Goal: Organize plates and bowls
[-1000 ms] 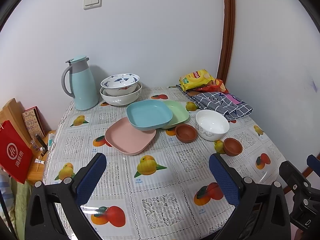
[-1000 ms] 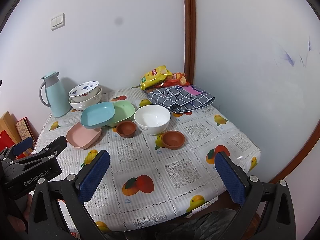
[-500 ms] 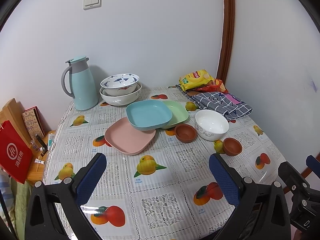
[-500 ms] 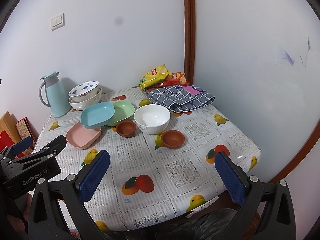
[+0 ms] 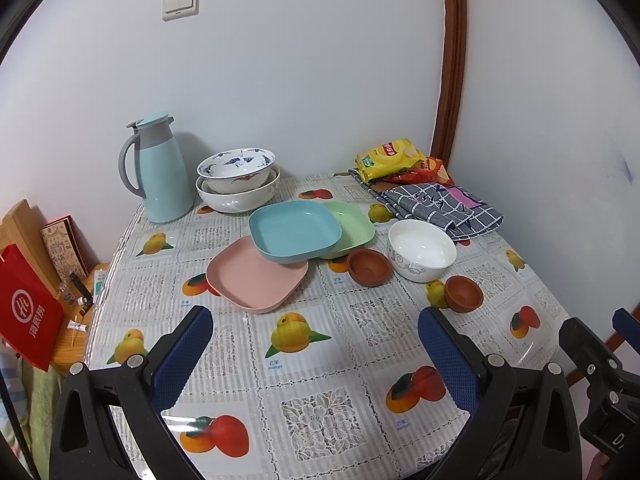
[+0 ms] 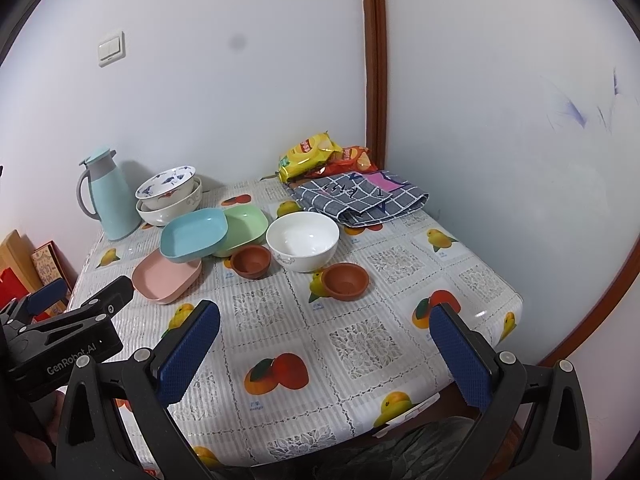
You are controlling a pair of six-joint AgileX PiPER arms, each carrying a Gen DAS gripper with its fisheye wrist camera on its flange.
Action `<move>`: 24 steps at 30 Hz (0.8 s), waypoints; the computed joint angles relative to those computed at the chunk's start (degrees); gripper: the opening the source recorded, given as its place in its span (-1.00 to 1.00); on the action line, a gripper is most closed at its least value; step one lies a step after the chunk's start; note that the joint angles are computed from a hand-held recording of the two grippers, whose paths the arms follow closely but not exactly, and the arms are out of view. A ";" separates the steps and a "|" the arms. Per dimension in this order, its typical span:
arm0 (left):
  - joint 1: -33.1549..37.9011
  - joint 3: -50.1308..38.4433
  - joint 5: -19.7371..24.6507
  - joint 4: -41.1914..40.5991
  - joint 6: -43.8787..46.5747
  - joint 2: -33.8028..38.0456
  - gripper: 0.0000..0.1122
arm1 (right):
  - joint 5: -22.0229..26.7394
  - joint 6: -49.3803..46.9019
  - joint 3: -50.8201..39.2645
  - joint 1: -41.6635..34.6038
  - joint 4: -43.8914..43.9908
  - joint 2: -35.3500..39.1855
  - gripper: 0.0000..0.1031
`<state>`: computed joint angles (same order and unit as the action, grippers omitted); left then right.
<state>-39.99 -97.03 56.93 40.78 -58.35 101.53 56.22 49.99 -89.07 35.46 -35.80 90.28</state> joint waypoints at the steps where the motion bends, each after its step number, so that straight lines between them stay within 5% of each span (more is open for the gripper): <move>1: 0.25 0.04 -0.29 -0.28 0.29 0.00 0.84 | -0.03 0.11 -0.07 -0.03 -0.07 0.02 0.99; 24: 10.92 -7.55 -3.44 -9.55 11.17 5.87 0.83 | -2.56 -5.79 -10.62 -4.65 7.74 8.28 0.99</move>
<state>-29.07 -104.58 53.49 31.23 -47.18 107.40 53.66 44.20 -99.69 30.81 -28.06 98.56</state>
